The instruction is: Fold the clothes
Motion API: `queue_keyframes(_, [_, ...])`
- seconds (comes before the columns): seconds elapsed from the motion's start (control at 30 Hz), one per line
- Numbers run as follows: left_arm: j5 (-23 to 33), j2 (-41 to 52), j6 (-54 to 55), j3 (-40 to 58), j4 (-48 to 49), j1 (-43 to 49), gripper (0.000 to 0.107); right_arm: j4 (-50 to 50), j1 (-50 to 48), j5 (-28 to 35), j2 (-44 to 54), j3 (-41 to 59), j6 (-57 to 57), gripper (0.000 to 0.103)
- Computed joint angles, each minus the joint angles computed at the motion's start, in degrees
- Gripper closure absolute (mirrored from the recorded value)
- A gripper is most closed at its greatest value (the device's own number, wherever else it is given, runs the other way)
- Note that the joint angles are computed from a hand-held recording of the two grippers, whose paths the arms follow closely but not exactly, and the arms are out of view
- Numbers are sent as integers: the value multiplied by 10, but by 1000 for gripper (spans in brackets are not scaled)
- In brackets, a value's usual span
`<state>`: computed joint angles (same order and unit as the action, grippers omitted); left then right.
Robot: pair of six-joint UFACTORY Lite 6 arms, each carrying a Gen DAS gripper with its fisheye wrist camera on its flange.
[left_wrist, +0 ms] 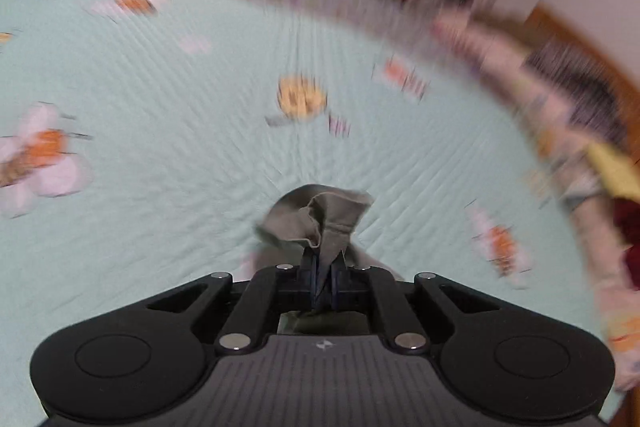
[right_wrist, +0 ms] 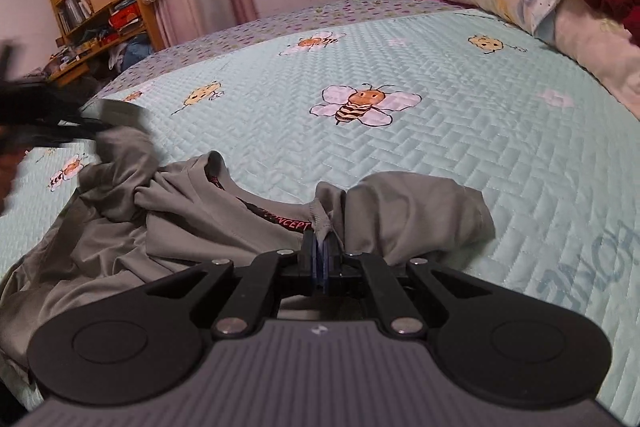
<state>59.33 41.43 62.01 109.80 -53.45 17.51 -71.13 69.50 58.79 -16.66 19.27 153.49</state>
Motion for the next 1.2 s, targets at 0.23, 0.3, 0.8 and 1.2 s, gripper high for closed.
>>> queue_keyframes(0.23, [67,-23,53,-18,128,239,97,-10,13,-17,28,9,12,99])
queue_keyframes(0.3, [61,-15,61,-14,158,269,98,-8,19,-18,38,16,13,99])
queue_keyframes(0.8, [54,-343,431,-406,-11,151,27,67,190,100,21,59,28,99])
queue_keyframes(1.2, [-61,-285,479,-446,2,-16,36,114,282,154,32,78,60,99])
